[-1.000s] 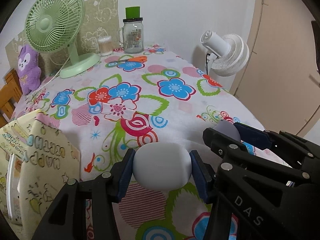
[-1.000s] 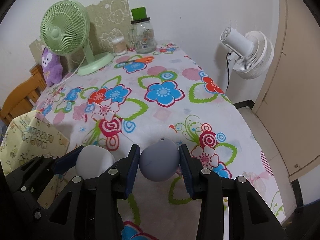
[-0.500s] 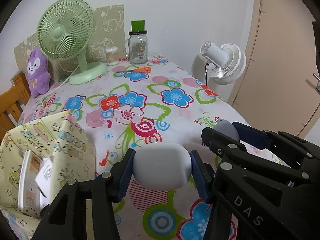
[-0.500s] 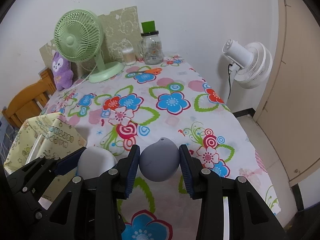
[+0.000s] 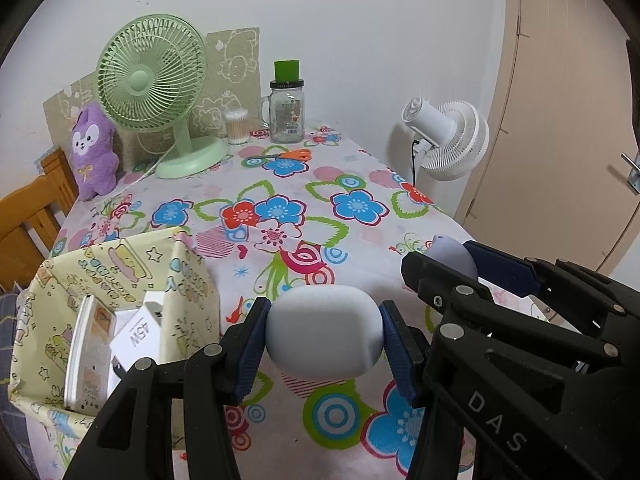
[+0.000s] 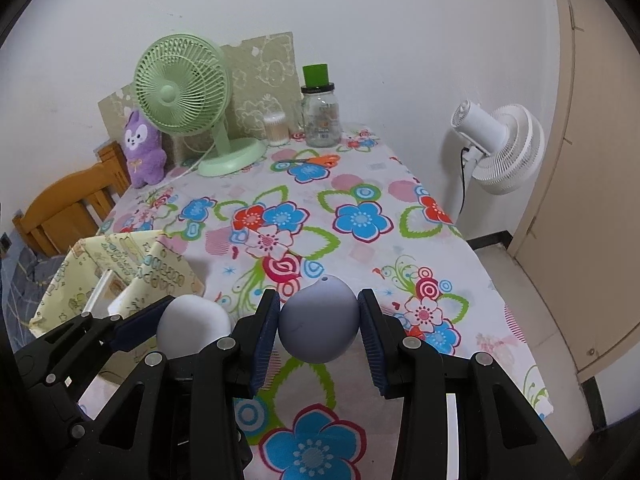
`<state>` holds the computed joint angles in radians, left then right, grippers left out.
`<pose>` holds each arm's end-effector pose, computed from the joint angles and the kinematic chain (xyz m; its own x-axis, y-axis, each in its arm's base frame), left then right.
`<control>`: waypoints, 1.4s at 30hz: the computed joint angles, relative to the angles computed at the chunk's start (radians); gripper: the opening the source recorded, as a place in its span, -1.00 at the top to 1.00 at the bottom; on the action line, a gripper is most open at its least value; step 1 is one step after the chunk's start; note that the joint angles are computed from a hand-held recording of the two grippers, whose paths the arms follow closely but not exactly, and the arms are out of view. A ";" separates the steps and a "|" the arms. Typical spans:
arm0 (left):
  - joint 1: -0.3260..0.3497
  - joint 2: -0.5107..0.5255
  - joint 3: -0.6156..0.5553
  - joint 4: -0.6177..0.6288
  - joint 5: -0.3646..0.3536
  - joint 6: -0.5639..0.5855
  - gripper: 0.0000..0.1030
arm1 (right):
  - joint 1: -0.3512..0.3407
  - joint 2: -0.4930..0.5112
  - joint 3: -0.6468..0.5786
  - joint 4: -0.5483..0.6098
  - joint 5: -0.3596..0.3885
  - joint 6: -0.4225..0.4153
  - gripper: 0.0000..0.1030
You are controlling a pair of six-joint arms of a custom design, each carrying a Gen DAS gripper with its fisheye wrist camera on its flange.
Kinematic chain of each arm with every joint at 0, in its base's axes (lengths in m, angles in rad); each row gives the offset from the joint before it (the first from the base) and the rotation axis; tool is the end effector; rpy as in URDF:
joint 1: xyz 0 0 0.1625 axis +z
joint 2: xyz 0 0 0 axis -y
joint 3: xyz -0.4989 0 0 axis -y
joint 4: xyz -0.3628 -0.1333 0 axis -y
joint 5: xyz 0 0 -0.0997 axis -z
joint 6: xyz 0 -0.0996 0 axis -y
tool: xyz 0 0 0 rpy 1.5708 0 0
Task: Organize rigid objects
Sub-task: 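Lift both held objects and carry them over the yellow basket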
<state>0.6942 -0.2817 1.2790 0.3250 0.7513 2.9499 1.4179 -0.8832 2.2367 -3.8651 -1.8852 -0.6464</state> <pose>-0.3263 -0.5398 -0.0940 -0.7062 0.2840 -0.6485 0.6218 0.6868 -0.3764 0.0206 -0.5396 0.2185 -0.7739 -0.0379 0.6321 -0.4716 0.7008 -0.5353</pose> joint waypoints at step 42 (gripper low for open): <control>-0.012 -0.157 0.170 -0.049 -0.066 -0.032 -0.10 | 0.146 0.030 0.014 -0.012 -0.035 0.004 0.16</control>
